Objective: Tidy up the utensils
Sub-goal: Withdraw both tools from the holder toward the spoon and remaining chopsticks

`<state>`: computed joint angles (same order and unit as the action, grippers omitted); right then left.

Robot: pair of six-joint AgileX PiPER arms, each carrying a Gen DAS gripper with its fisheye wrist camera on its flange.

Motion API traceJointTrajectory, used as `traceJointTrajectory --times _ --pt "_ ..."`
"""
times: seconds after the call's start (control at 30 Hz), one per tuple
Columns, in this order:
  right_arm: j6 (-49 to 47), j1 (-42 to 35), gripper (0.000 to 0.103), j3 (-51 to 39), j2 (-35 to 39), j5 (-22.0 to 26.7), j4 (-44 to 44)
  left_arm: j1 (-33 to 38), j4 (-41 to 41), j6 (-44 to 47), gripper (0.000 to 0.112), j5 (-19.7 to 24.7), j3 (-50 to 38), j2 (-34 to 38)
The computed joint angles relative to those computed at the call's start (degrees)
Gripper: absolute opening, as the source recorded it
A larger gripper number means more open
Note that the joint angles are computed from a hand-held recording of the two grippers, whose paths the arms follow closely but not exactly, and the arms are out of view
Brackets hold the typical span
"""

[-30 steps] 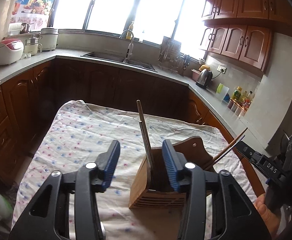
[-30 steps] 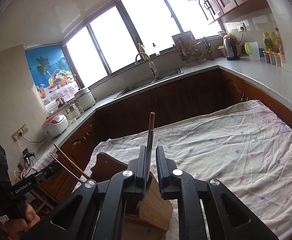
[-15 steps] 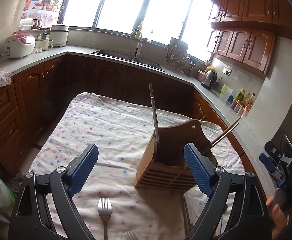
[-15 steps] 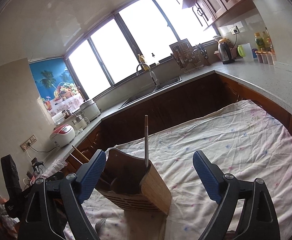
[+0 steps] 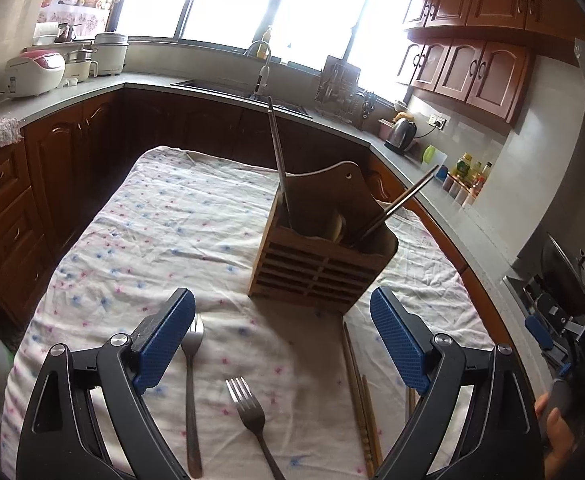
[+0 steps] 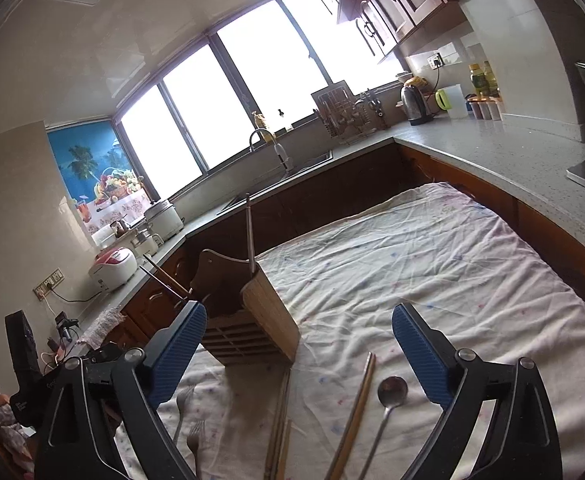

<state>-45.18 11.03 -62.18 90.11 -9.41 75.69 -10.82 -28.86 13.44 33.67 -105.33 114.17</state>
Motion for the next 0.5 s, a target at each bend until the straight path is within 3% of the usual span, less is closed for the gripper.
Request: traceJointTrajectory --times 0.17,0.33,0.5 --pt "8.2 0.2 0.096 7.7 -4.1 -1.7 -6.5 -0.9 -3.3 3.8 0.091 -1.0 6.5 -3.1" --pt "7.1 0.9 0.096 13.2 -7.3 -3.9 -5.1 -2.7 -3.6 4.5 0.091 -2.2 10.7 -4.4" --pt "14.0 1.3 0.096 18.2 -9.5 -5.3 -10.7 -4.3 -3.5 5.1 0.091 -3.1 14.3 -4.7"
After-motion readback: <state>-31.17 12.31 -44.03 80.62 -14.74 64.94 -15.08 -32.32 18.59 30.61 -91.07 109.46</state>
